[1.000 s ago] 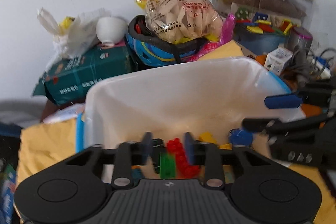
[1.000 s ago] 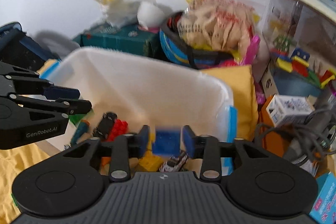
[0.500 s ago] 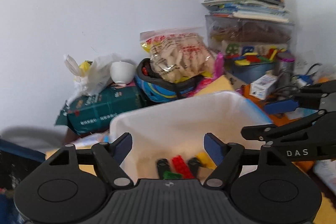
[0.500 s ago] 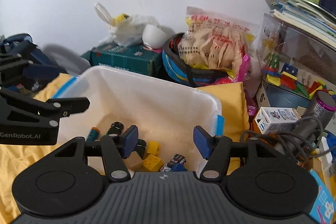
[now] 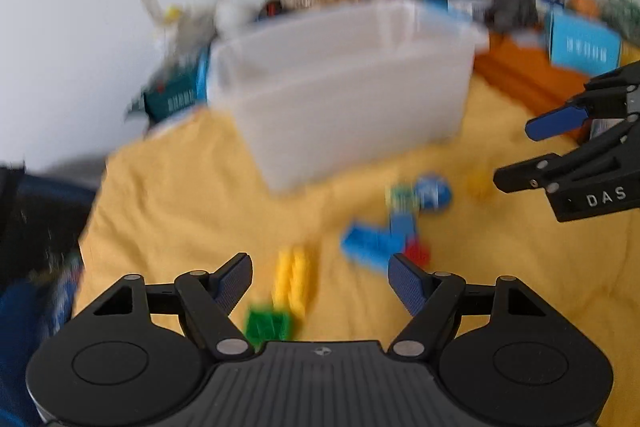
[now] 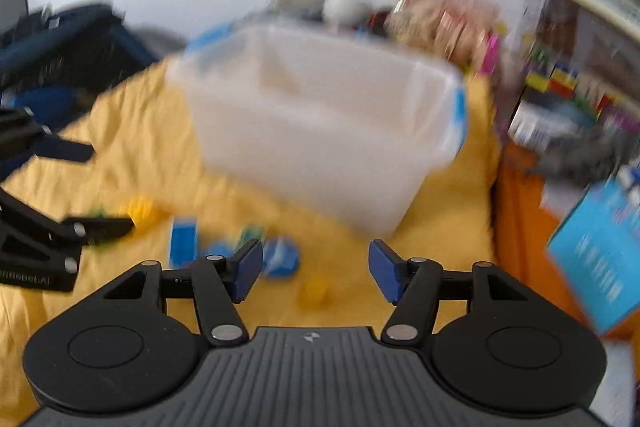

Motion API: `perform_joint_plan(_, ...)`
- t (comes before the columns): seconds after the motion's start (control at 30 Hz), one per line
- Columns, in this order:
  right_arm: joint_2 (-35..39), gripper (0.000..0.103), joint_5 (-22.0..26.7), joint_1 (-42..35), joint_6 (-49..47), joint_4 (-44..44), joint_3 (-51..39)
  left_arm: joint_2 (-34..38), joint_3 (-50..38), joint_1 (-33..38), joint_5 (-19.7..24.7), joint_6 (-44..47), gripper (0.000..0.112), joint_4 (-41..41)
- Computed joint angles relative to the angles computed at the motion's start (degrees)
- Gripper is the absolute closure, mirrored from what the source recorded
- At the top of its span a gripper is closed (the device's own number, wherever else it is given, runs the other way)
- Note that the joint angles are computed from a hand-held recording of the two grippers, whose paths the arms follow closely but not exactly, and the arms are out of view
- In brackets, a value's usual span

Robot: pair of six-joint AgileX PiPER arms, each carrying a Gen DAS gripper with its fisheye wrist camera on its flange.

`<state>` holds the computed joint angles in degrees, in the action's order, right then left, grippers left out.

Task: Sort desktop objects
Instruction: 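Move both open tools back toward the remaining bricks, then grasp the square green brick with the left tool while the right tool grasps the small red brick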

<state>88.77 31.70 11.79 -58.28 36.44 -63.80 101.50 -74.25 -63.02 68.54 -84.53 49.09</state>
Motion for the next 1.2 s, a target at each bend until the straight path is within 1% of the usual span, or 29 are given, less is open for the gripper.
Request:
perform_joint_plan(0.1, 0.29, 0.043, 0.15, 0.71, 0.84, -1.14, 3.88, -1.57, 5.03, 0.59, -2.75, -3.05, 0.035, -1.64)
perform_joint_plan(0.17, -0.05, 0.044, -0.46, 1.38, -0.73, -0.38, 6.30, -2.02, 7.31, 0.79, -2.38, -4.65, 0.036, -1.73)
perform_joint_plan(0.23, -0.64, 0.044, -2.72, 2.85, -1.64, -1.09, 8.93, -2.09, 8.99, 0.95, -1.61, -5.76, 0.036, -1.29)
perform_joint_plan(0.3, -1.40, 0.044, -3.25, 3.53, -2.52, -0.91, 10.99, -2.94, 11.05, 2.25, -3.38, -6.54, 0.039, -0.97)
perform_joint_plan(0.37, -2.17, 0.043, -3.54, 3.93, -3.47, -0.27, 12.70, -4.42, 13.14, 4.56, -7.80, -6.44, 0.053, -1.46)
perform_joint_plan(0.4, -2.50, 0.043, -3.87, 4.21, -3.31, -0.63, 13.29, -5.39, 14.62, 6.04, -11.24, -6.23, 0.057, -1.75)
perform_joint_plan(0.43, -2.62, 0.043, -4.04, 4.59, -2.97, -0.84, 13.47, -5.72, 15.56, 7.09, -13.89, -6.33, 0.072, -2.40)
perform_joint_plan(0.47, -2.75, 0.043, -4.39, 4.95, -3.06, -0.43, 13.82, -6.72, 16.98, 8.21, -16.83, -6.62, 0.079, -3.26)
perform_joint_plan(0.53, -3.33, 0.043, -4.98, 5.46, -3.12, -0.20, 14.23, -9.50, 19.61, 8.03, -20.19, -10.79, 0.079, -1.94)
perform_joint_plan(0.57, -3.61, 0.043, -5.26, 5.55, -3.55, 0.13, 14.35, -10.63, 20.19, 7.22, -20.98, -11.24, 0.079, -1.83)
perform_joint_plan(0.63, -4.23, 0.043, -5.93, 5.30, -6.53, 3.00, 14.80, -11.51, 19.81, 4.84, -20.96, -10.30, 0.079, -2.63)
perform_joint_plan(0.7, -3.68, 0.044, -6.53, 5.30, -10.03, 6.35, 14.59, -11.85, 19.30, 2.78, -23.47, -9.86, 0.079, -4.10)
perform_joint_plan(0.77, -1.93, 0.051, -5.64, 5.34, -11.80, 8.04, 13.08, -11.06, 18.05, 1.03, -25.87, -8.32, 0.079, -6.17)
perform_joint_plan(0.8, -0.89, 0.063, -4.54, 5.19, -12.67, 9.07, 12.07, -10.61, 17.49, 0.14, -27.14, -7.32, 0.079, -7.21)
perform_joint_plan(0.83, 0.44, 0.072, -3.49, 5.27, -12.74, 9.31, 10.81, -9.93, 16.62, -0.97, -27.63, -6.24, 0.079, -8.26)
perform_joint_plan(0.93, 3.17, 0.072, -1.91, 6.17, -14.31, 11.10, 8.21, -7.66, 14.24, -3.94, -27.48, -3.27, 0.079, -10.75)
perform_joint_plan(1.07, 6.34, 0.071, -3.30, 9.37, -12.53, 9.63, 5.09, -5.25, 11.62, -6.19, -26.00, -1.41, 0.079, -11.92)
perform_joint_plan(1.1, 7.37, 0.081, -3.66, 10.16, -11.21, 8.28, 4.32, -5.14, 11.37, -6.42, -25.79, -1.47, 0.079, -11.85)
perform_joint_plan(1.17, 8.26, 0.082, -4.45, 10.40, -11.90, 9.02, 4.37, -5.51, 11.38, -6.91, -25.30, -2.31, 0.079, -11.66)
perform_joint_plan(1.2, 7.66, 0.082, -4.09, 9.87, -12.39, 9.65, 4.95, -5.68, 11.47, -7.27, -25.17, -3.01, 0.079, -11.32)
